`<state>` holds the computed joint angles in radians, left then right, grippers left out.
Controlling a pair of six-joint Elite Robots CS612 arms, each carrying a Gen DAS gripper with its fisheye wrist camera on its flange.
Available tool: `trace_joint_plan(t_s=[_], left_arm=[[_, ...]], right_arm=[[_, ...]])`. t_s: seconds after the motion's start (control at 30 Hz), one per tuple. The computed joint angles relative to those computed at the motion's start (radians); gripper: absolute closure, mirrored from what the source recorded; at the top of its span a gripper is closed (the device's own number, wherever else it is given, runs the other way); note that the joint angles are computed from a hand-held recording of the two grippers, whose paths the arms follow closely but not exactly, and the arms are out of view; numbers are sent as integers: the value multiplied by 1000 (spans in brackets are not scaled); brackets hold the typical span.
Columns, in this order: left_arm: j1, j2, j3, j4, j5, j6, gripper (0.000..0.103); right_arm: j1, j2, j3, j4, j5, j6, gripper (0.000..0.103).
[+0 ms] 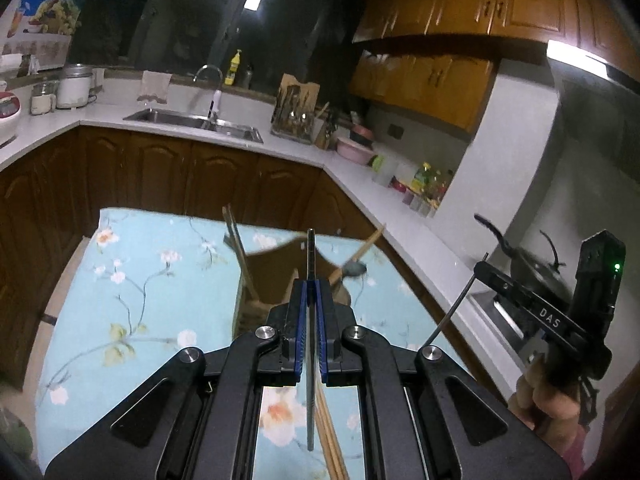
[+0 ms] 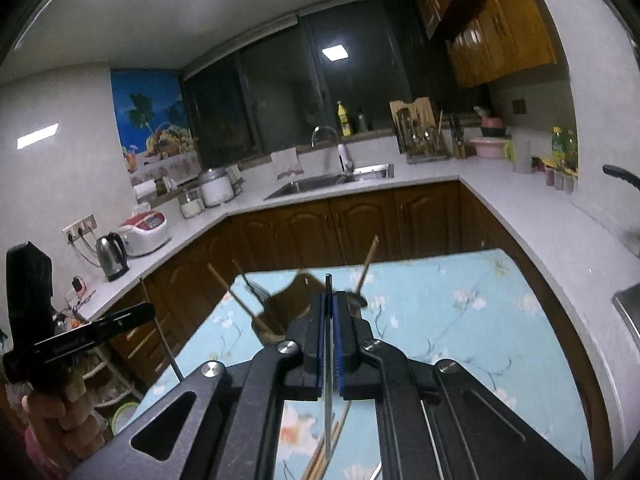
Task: Organize utensils
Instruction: 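Lower both metal chopsticks into the wooden holder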
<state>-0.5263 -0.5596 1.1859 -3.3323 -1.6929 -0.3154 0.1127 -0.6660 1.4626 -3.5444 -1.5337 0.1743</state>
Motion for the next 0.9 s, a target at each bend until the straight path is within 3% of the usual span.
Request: trace_joint_plan(t_s=[0.17,0.33,0.47,0.63,0.9], left_arm=[[4,28,-84,-12,47,-9,99],[10,88,-223,-7,102,-35,99],[6,158,-351,12,190,-46,99],[5,249,-475,65,243,-98,99],[-1,294,-490,96,236,-104,99]], right_arm=[[-3,27,-80,-12,-2,15,99],[-3,72,-190,-18,-20,34,99],[-3,113,-268,-8,-41,41,99],[-3,168,-329,10,-54,53,99],[-1,221,-344,11,-71,85,99]])
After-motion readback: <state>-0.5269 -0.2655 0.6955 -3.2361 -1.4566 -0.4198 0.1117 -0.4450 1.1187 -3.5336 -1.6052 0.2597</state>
